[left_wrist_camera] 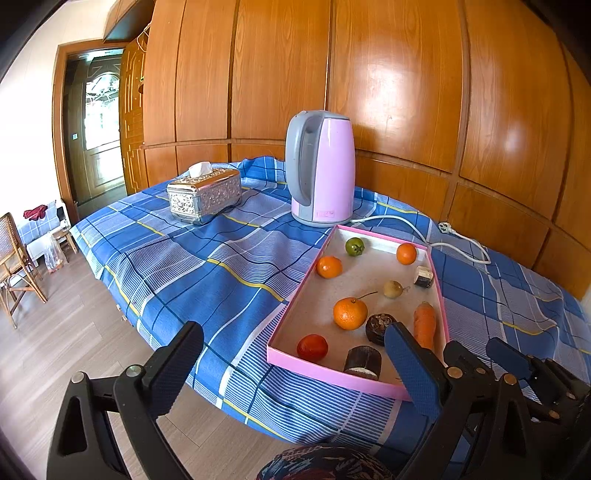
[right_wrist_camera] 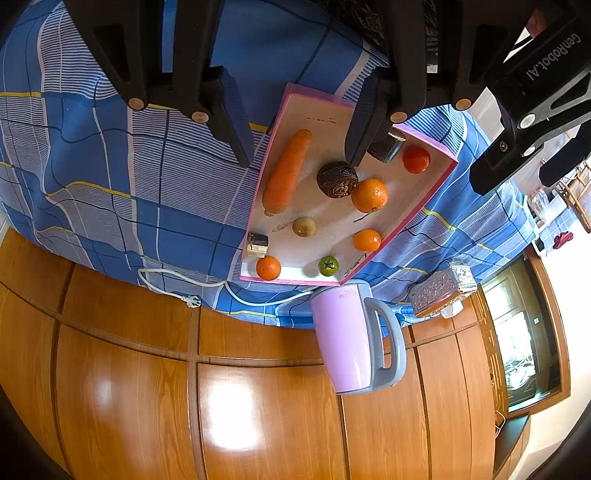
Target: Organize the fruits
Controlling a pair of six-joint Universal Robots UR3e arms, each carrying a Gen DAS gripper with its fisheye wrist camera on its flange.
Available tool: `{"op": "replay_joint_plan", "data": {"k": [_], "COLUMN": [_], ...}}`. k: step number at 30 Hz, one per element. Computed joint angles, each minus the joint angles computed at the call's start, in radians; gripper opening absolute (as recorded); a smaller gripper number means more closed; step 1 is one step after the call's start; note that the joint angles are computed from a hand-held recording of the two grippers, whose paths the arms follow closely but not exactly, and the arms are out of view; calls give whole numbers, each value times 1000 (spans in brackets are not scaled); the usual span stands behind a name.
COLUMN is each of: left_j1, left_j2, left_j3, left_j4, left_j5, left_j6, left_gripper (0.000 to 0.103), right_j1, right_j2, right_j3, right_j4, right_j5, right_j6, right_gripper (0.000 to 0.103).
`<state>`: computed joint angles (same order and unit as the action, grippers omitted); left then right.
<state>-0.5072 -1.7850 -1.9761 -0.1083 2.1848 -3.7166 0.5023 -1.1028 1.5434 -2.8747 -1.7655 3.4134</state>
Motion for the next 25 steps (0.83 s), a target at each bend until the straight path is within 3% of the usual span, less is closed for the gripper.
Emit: {"op": "replay_joint_plan", "data": {"k": [25], "left_j1": [-10], "left_j2": [-1], "left_j3": [-10], "left_j4": [53], "left_j5": [2], "left_j6": [26], "left_gripper": [100], "right_j1": [-12], "right_j2": [-7], "right_j3": [22], "right_j4": [-7], "right_j5": [13], "right_j6": [2], "right_gripper": [52]}}
